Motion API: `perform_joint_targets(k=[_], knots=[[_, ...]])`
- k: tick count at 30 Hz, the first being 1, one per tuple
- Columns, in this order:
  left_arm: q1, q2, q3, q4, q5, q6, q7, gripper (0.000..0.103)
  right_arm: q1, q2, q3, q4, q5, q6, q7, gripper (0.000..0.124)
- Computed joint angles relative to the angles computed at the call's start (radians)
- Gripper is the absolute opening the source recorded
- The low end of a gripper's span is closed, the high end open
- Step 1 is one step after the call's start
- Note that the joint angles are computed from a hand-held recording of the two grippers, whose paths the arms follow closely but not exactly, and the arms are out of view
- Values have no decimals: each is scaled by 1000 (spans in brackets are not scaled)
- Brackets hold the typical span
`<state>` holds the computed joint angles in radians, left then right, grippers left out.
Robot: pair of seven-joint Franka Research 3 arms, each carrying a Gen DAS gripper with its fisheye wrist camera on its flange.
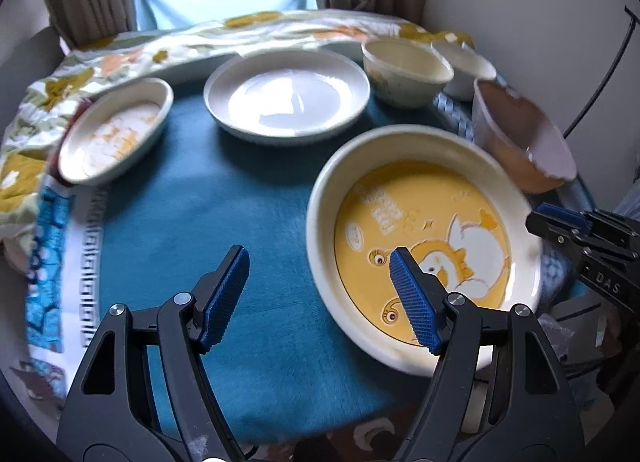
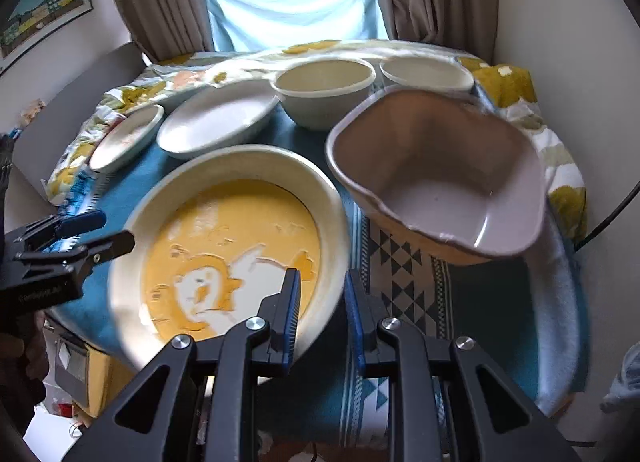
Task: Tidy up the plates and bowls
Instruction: 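Lift the yellow cartoon plate and lower it onto the cloth beside the mauve bowl, then open the left gripper and move it to the plain white plate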
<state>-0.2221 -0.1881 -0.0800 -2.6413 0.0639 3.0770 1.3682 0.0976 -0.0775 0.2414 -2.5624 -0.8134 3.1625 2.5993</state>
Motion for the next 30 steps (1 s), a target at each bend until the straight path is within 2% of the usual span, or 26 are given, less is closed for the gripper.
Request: perform_joint_targets(k=[2, 4, 6, 7, 8, 9, 10, 12, 17, 18, 19, 20, 21, 22, 23, 25, 26, 28, 30], knots=[[40, -66, -36, -8, 38, -26, -47, 71, 3, -57, 8, -19, 21, 2, -17, 20], [66, -127, -62, -9, 76, -48, -92, 71, 38, -112, -8, -31, 89, -1, -87, 20], [99, -186, -97, -7, 123, -59, -145, 71, 29, -168, 8, -37, 112, 20, -111, 26], [118, -221, -114, -4, 150, -65, -170, 73, 29, -189, 8, -40, 125, 41, -124, 41], [145, -247, -137, 2, 182, -71, -201, 83, 37, -203, 1, -41, 140, 59, -139, 69], [182, -276, -170, 12, 219, -79, -241, 91, 55, -216, -17, -39, 158, 77, -157, 85], [198, -293, -180, 19, 242, -83, -265, 103, 85, -220, -45, -33, 177, 85, -178, 103], [195, -328, -162, 20, 270, -61, -285, 103, 128, -227, -84, -18, 208, 116, -213, 103], [225, -323, -153, 70, 334, -86, -309, 103, 18, -186, 32, 50, 251, 154, -282, 103], [222, -306, -138, 88, 339, -90, -301, 103, -37, -178, 91, 68, 265, 149, -294, 103], [217, -291, -124, 99, 341, -88, -295, 103, -62, -168, 121, 86, 278, 133, -305, 103], [204, -273, -99, 111, 336, -82, -278, 103, -52, -144, 123, 120, 291, 99, -320, 103], [183, -252, -69, 125, 324, -77, -253, 103, -7, -129, 91, 140, 313, 68, -348, 103], [159, -221, -33, 146, 305, -71, -216, 103, 32, -97, 77, 183, 377, -1, -411, 103], [141, -192, -5, 164, 288, -65, -182, 103, 36, -73, 79, 216, 376, -49, -405, 103], [92, -128, 63, 212, 229, -63, -85, 103, -25, -31, 138, 276, 265, -101, -268, 103], [62, -96, 99, 236, 184, -61, -24, 103, -28, 1, 143, 311, 232, -126, -219, 103], [-28, -22, 198, 302, 39, -74, 143, 103, 17, 89, 122, 392, 326, -172, -269, 103], [-138, 59, 312, 390, -201, -117, 388, 103, 51, 154, 98, 468, 305, -243, -225, 103]])
